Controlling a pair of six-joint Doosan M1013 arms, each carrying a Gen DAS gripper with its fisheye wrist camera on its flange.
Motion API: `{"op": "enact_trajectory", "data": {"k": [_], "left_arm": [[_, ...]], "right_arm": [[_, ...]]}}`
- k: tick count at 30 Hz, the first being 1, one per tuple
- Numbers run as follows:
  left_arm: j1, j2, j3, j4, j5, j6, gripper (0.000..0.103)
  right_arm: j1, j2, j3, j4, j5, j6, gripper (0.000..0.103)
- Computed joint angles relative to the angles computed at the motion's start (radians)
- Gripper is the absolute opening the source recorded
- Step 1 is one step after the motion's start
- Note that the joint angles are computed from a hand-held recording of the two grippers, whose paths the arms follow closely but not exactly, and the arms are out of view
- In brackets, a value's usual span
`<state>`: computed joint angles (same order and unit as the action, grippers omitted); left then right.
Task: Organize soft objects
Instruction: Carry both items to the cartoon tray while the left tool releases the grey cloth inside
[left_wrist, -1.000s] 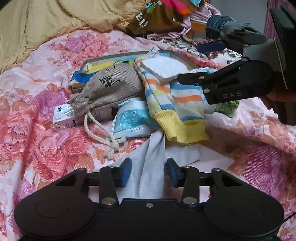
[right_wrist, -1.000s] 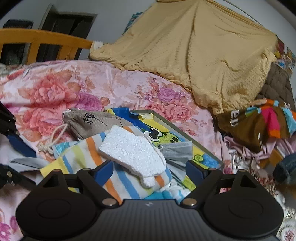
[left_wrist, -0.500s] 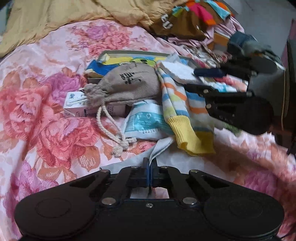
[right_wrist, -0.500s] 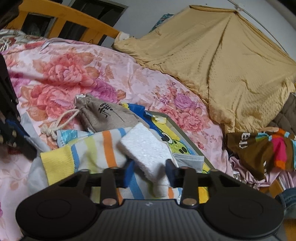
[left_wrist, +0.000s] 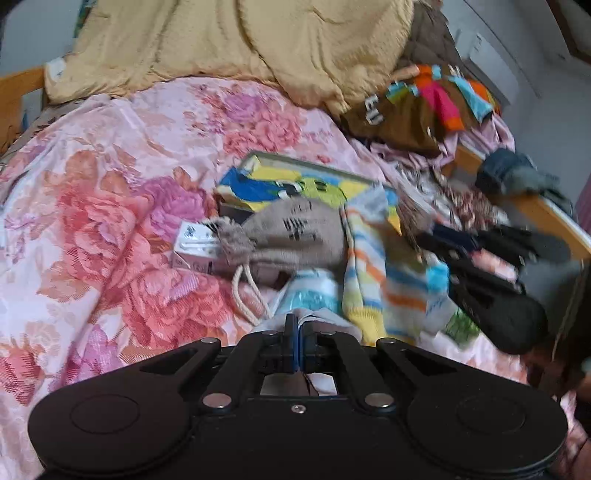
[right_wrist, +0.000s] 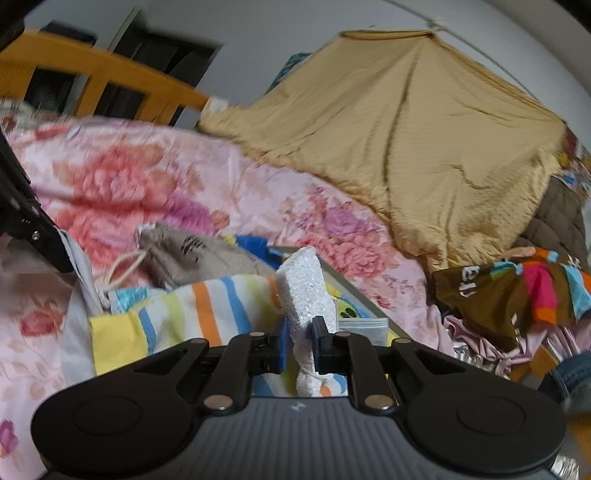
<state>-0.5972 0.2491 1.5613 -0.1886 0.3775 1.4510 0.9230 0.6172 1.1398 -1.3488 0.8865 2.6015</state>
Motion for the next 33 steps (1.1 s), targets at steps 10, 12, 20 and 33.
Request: {"op": "enact_trajectory", "data": {"k": [10, 12, 20, 33], "left_arm": [[0.008, 0.022, -0.149, 0.097, 0.093, -0.105, 0.000], [0.006, 0.042, -0.201, 0.105, 0.115, -0.110, 0.000], [-0.027, 0.164, -0.417, 0.134, 0.137, -0.105, 0.000], [-0.069, 0.403, -0.705, 0.079, 0.239, -0.113, 0.000]], "right_arm": [[-0.004, -0.057, 0.084, -0.136, 0.001, 0.282, 0.011], [-0.011, -0.069, 0.102, -0.153, 0.001, 0.332, 0.011], [-0.059, -0.115, 0.158, -0.209, -0.012, 0.539, 0.011], [-0.160, -0.166, 0.248, -0.139, -0.160, 0.805, 0.011]]}}
